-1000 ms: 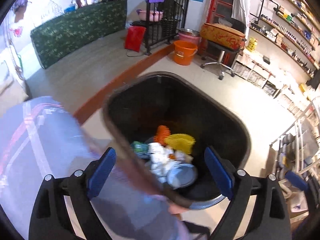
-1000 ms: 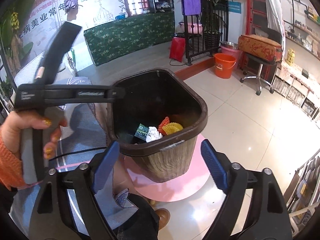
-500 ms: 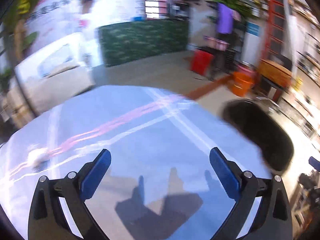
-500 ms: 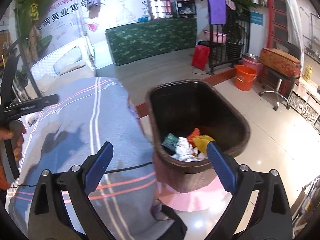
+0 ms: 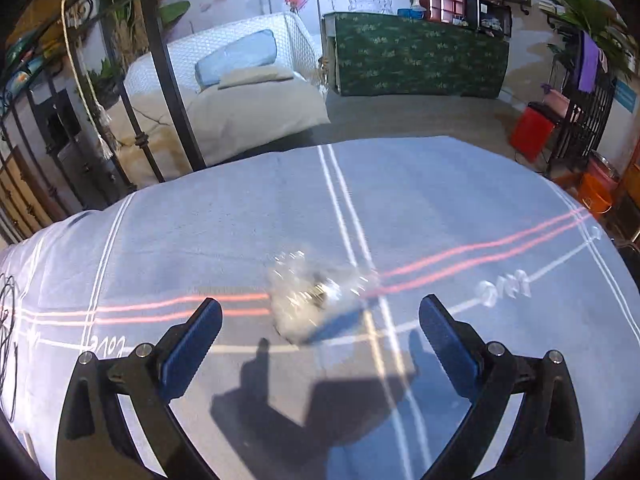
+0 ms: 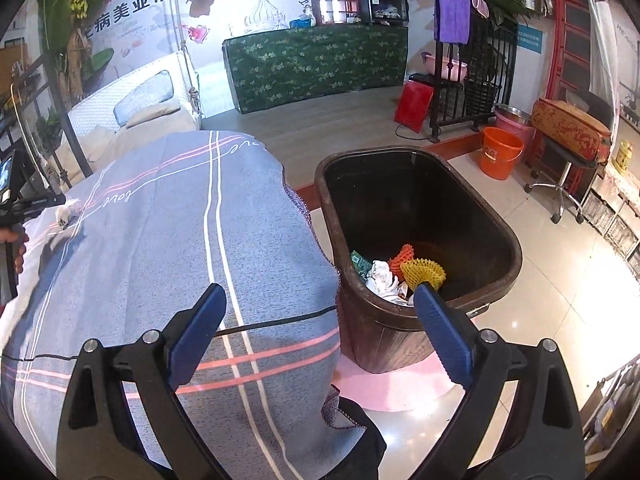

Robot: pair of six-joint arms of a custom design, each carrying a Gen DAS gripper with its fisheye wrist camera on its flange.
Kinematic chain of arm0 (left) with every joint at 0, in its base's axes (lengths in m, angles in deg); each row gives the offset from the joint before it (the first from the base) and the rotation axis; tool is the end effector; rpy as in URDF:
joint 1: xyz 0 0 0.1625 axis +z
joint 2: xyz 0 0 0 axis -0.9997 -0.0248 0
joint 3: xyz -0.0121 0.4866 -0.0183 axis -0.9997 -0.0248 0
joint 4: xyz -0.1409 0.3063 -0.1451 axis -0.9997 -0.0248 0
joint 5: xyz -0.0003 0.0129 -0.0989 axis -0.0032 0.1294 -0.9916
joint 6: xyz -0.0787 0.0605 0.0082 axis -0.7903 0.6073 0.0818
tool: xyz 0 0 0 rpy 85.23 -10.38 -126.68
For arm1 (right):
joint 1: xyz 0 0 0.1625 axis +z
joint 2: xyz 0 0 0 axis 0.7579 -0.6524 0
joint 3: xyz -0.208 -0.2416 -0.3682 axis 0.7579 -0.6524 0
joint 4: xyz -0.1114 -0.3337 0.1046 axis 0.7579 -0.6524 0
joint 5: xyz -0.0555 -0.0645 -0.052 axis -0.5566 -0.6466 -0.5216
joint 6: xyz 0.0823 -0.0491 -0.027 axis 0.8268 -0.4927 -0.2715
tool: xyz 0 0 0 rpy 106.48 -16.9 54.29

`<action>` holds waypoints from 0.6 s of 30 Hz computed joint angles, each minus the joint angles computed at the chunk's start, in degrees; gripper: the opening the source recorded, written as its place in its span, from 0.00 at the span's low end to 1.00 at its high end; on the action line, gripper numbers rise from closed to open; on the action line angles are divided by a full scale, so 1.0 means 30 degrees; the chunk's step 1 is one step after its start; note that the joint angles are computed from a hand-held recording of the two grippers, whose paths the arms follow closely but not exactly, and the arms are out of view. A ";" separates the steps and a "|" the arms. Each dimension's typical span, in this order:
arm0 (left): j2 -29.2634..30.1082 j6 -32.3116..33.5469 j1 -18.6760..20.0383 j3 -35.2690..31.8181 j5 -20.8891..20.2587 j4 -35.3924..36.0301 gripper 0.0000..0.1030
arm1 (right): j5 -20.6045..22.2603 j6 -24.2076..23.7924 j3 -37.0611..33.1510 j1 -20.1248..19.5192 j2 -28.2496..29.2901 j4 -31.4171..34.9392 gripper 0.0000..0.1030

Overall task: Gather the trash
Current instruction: 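Grasp the clear plastic bag on the table with the left tool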

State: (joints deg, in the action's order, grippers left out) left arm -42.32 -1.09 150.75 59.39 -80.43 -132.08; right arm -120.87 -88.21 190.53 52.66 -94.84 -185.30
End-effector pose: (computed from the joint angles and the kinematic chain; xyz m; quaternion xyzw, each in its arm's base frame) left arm -0.1637 -0.7561 0.2452 0.2127 0.8561 -0.2968 0.3658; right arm 0.1639 -0.4963 0.2275 -0.0238 -0.8191 0.4367 0.3711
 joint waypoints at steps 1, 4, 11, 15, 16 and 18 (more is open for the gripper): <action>0.0161 -0.0052 0.0204 -0.0523 -0.0301 0.0472 0.95 | -0.0132 -0.0046 -0.0056 0.0071 0.0024 0.0078 0.91; 0.0508 -0.0771 0.0667 -0.1721 -0.0760 0.1946 0.95 | -0.0449 -0.0095 -0.0262 0.0230 0.0069 0.0333 0.91; 0.1361 -0.1768 0.1101 -0.3134 -0.1080 0.3821 0.63 | -0.0781 -0.0043 -0.0580 0.0309 0.0190 0.0667 0.91; 0.1416 -0.0363 0.0956 -0.2301 -0.1027 0.2018 0.47 | -0.0684 0.0002 -0.0666 0.0285 0.0292 0.0722 0.91; 0.1418 -0.0069 0.0882 -0.2104 -0.0987 0.1638 0.44 | -0.0668 -0.0073 -0.0676 0.0290 0.0314 0.0676 0.91; 0.1278 0.0366 0.0717 -0.1567 -0.1163 0.0999 0.40 | -0.0520 -0.0095 -0.0635 0.0244 0.0261 0.0691 0.91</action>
State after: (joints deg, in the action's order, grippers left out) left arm -38.49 0.01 152.91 54.69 -83.91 -129.08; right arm -122.43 -88.49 188.62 53.39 -94.06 -183.23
